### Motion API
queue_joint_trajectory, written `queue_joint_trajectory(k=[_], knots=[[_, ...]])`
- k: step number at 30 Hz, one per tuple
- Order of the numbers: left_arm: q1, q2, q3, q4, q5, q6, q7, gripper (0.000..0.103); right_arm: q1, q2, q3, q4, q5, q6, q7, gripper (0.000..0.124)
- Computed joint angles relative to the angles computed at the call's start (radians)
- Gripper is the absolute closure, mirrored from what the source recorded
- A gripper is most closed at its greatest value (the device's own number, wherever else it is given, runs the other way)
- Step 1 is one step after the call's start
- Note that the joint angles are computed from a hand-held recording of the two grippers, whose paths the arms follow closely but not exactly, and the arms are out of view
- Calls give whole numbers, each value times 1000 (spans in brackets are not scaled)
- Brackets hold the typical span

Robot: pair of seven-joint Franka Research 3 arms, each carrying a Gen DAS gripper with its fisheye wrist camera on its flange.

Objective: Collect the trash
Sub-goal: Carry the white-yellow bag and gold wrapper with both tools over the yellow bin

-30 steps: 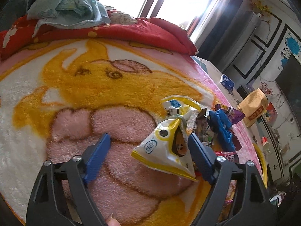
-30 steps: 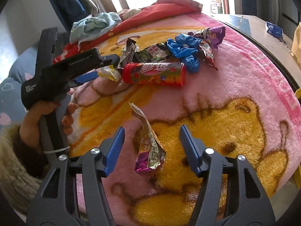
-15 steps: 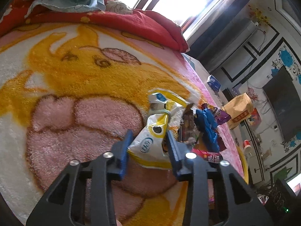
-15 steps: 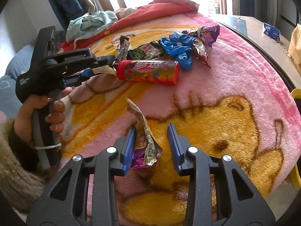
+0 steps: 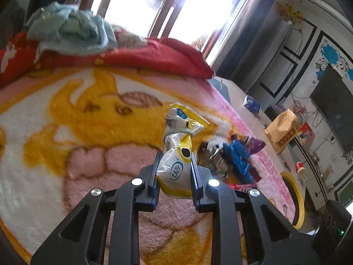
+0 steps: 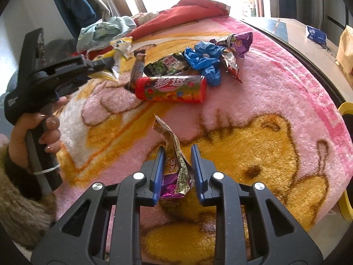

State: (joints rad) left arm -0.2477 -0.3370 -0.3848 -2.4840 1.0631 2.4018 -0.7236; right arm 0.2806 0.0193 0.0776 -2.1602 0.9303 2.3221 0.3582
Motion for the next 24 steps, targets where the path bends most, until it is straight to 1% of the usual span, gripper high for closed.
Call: queue_joint_trajectory(k=[3, 9, 15, 24], knots=[[-3, -21, -7, 8, 3, -25, 15, 81, -3, -2, -2, 5, 10, 0, -5, 106], [-2, -10, -17, 45, 35, -23, 25, 81, -12, 1, -8, 26, 34, 2, -2, 106], [-5, 27, -14, 86, 75, 3, 20, 81, -28, 16, -15, 60, 59, 12, 2, 106], [-28, 122, 0, 184, 154, 42, 37, 81, -64, 54, -23, 128, 100, 43, 26, 106]])
